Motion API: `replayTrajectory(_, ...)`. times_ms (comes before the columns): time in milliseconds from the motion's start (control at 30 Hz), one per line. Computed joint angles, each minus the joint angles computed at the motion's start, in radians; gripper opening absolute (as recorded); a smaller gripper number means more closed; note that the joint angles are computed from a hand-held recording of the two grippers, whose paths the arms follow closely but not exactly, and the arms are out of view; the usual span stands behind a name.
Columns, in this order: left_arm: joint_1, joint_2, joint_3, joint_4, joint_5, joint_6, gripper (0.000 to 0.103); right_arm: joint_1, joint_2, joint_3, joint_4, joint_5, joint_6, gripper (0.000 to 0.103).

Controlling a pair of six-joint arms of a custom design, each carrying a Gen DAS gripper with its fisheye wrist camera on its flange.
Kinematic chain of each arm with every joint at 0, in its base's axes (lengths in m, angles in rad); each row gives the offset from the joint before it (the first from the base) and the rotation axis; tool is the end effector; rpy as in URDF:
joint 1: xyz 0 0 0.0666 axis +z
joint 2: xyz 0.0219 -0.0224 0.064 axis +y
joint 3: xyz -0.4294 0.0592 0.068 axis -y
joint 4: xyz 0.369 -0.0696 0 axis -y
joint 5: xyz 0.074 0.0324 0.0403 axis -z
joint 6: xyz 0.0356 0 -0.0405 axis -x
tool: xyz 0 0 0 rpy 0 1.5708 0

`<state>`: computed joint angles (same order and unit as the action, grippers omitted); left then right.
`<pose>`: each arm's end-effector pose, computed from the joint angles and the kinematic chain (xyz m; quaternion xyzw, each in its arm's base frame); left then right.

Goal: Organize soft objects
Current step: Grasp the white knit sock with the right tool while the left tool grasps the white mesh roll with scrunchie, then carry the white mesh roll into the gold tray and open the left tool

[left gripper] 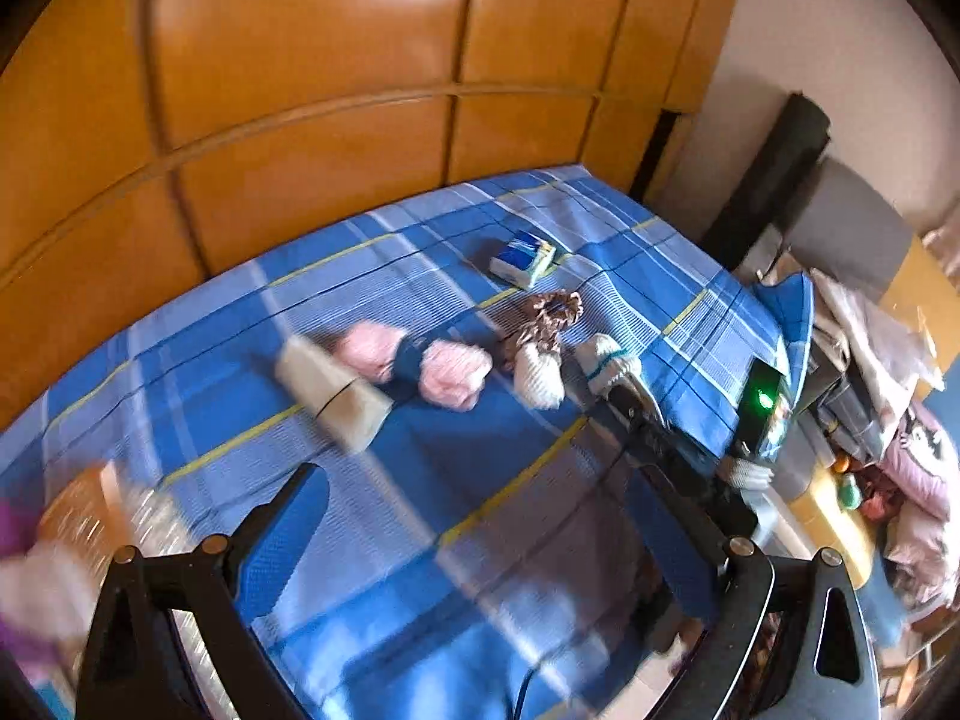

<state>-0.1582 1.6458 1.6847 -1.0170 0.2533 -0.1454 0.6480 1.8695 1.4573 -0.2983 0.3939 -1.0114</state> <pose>0.5427 -0.0960 0.4780 0.1799 0.9323 -0.1227 0.2889 0.5126 0.3704 0.3033 0.2413 0.8619 0.1816 0.4073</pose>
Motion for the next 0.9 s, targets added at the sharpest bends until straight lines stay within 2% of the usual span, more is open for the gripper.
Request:
replayTrajectory(100, -0.042, 0.090, 0.074, -0.012, -0.044, -0.010, 0.100, 0.002, -0.002, -0.014, 0.026, 0.008, -0.003, 0.015)
replayTrajectory(300, -0.095, 0.247, 0.212, -0.039, -0.066, -0.016, 0.098, 0.006, -0.016, -0.053, 0.081, 0.033, -0.020, 0.014)
replayTrajectory(467, -0.137, 0.359, 0.315, -0.055, -0.156, -0.084, 0.093, 0.003, -0.019, -0.072, 0.121, 0.026, -0.032, 0.014)
replayTrajectory(533, -0.146, 0.391, 0.345, -0.059, -0.192, -0.101, 0.087, 0.002, -0.024, -0.087, 0.144, 0.027, -0.045, 0.012)
replayTrajectory(633, -0.153, 0.429, 0.378, -0.074, -0.197, -0.145, 0.075, 0.001, -0.025, -0.093, 0.157, 0.029, -0.051, 0.012)
replayTrajectory(733, -0.154, 0.453, 0.399, -0.107, -0.170, -0.183, 0.052, 0.000, -0.025, -0.095, 0.162, 0.031, -0.055, 0.012)
replayTrajectory(767, -0.152, 0.452, 0.395, -0.105, -0.153, -0.185, 0.040, 0.000, -0.025, -0.095, 0.163, 0.030, -0.055, 0.012)
replayTrajectory(900, -0.147, 0.419, 0.346, -0.081, -0.149, -0.196, 0.035, 0.001, -0.025, -0.094, 0.159, 0.036, -0.056, 0.012)
